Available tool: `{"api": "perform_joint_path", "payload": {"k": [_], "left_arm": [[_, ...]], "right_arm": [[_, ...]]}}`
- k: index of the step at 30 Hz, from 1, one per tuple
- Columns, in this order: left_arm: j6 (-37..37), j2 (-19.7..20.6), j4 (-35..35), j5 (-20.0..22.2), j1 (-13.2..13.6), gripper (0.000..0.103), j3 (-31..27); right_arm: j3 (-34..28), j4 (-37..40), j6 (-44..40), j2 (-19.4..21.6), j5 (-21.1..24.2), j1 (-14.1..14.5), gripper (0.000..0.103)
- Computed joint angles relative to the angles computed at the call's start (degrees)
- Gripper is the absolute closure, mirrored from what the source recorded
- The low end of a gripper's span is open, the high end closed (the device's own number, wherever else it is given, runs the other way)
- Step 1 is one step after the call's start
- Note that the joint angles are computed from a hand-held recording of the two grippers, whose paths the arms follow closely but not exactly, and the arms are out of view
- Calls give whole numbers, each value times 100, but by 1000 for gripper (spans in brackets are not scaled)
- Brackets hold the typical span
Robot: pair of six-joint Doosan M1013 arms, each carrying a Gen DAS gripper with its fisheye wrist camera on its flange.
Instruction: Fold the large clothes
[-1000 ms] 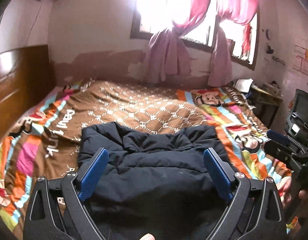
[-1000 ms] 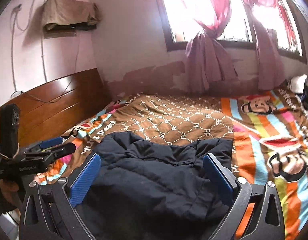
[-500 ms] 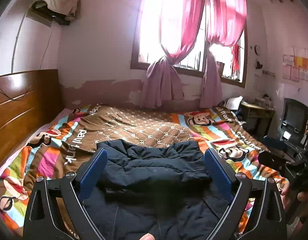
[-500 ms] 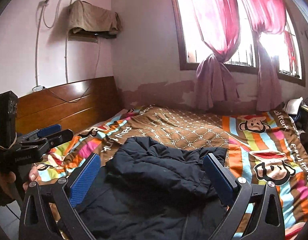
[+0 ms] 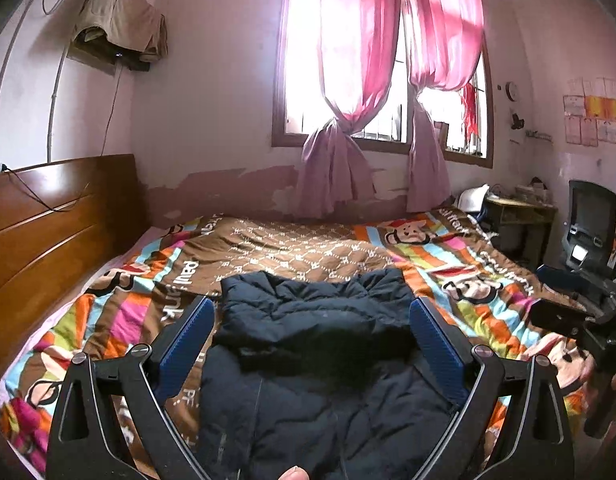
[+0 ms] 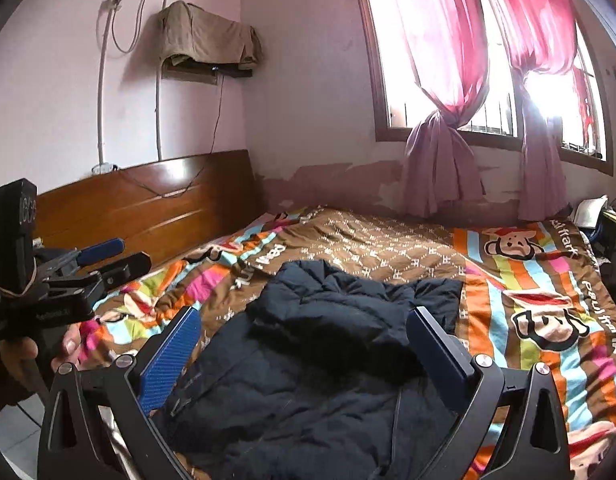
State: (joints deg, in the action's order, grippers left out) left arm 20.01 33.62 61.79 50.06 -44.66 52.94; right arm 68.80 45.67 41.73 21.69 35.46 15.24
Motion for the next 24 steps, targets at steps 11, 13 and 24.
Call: {"api": "perform_joint_path", "payload": {"k": [11,13,24], "left_arm": [[-135,-186,-254,-109,-64,7,750],[-135,-215,-266,-152,-61,7,896],[106,-219,-953,-231,-63,7,1404]], "right_arm": [[619,-816,413,-246,109,-77,0],[774,-989,412,-276,99,-69,0],[1281,-1542,749,-219,337,6,0]]}}
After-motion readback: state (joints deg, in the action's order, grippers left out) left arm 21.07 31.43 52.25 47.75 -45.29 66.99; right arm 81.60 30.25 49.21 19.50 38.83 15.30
